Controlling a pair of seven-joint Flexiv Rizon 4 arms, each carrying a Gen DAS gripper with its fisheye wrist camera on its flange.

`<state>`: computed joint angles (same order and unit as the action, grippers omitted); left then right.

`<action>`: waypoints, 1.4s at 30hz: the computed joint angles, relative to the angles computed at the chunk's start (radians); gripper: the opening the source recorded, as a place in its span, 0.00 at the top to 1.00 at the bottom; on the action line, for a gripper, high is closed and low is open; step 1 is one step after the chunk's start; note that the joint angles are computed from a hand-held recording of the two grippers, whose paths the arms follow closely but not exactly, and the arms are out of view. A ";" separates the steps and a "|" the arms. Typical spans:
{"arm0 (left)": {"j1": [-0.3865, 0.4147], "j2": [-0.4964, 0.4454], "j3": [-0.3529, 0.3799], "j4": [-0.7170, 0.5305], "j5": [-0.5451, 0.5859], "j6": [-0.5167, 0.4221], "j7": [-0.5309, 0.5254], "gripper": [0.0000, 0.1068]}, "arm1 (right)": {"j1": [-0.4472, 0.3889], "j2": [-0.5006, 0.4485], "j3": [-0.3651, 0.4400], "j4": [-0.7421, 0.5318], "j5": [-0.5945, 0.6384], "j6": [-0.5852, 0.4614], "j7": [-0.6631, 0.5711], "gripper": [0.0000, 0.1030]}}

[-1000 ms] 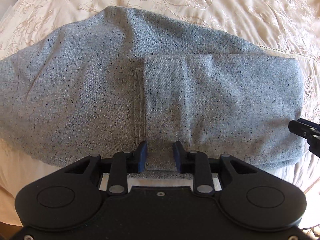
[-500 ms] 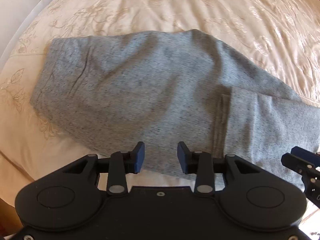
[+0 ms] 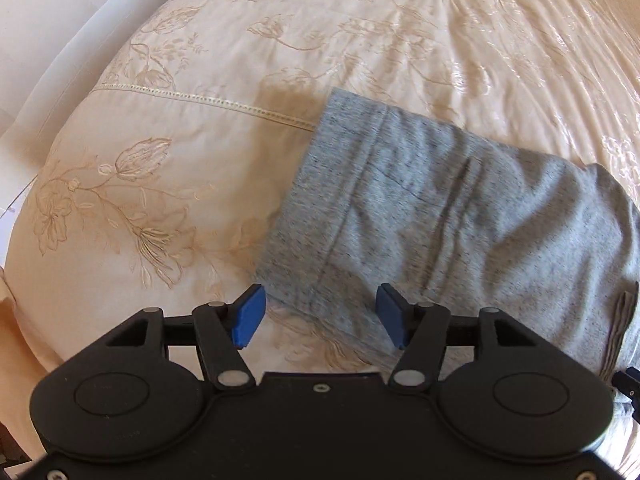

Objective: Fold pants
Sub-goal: 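Grasp the trouser edge with the left gripper and lift it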

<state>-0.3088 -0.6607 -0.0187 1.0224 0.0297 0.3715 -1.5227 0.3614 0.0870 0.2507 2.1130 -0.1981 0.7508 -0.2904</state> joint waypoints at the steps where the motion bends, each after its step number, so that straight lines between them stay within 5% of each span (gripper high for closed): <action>1: 0.011 -0.020 -0.004 -0.025 -0.007 -0.006 0.015 0.39 | 0.000 -0.005 0.001 -0.005 -0.007 -0.009 0.016 0.72; 7: 0.050 -0.122 -0.027 -0.118 -0.065 -0.040 0.104 0.25 | 0.010 -0.027 -0.001 -0.033 -0.015 -0.063 0.037 0.72; 13: 0.074 -0.130 -0.032 -0.066 -0.118 0.008 0.124 0.04 | 0.014 -0.034 -0.003 -0.053 -0.003 -0.096 0.034 0.71; 19: 0.114 -0.159 -0.068 -0.065 -0.228 -0.051 0.095 0.05 | 0.017 -0.046 -0.003 -0.065 -0.022 -0.117 0.066 0.71; 20: 0.116 -0.165 -0.080 -0.074 -0.240 -0.072 0.119 0.06 | 0.019 -0.045 -0.002 -0.064 -0.027 -0.117 0.073 0.71; 22: 0.115 -0.143 -0.099 -0.040 -0.262 -0.034 0.167 0.45 | 0.021 -0.042 0.001 -0.065 -0.037 -0.118 0.088 0.71; 24: 0.098 -0.129 -0.090 -0.044 -0.254 -0.027 0.179 0.58 | 0.025 -0.034 0.005 -0.067 -0.051 -0.123 0.108 0.71; 28: 0.094 -0.070 -0.093 0.023 -0.279 0.037 0.176 0.63 | 0.025 -0.019 0.012 -0.057 -0.150 -0.078 0.175 0.71; 31: 0.104 -0.039 -0.107 0.055 -0.311 0.067 0.197 0.64 | 0.023 -0.034 0.004 -0.063 -0.185 -0.033 0.158 0.81; 33: 0.102 -0.021 -0.110 0.070 -0.318 0.082 0.210 0.65 | 0.022 -0.061 -0.005 -0.072 -0.161 0.017 0.145 0.96; 42: 0.086 0.047 -0.110 0.159 -0.322 0.170 0.260 0.66 | 0.070 -0.102 0.014 -0.127 0.042 -0.016 0.085 0.96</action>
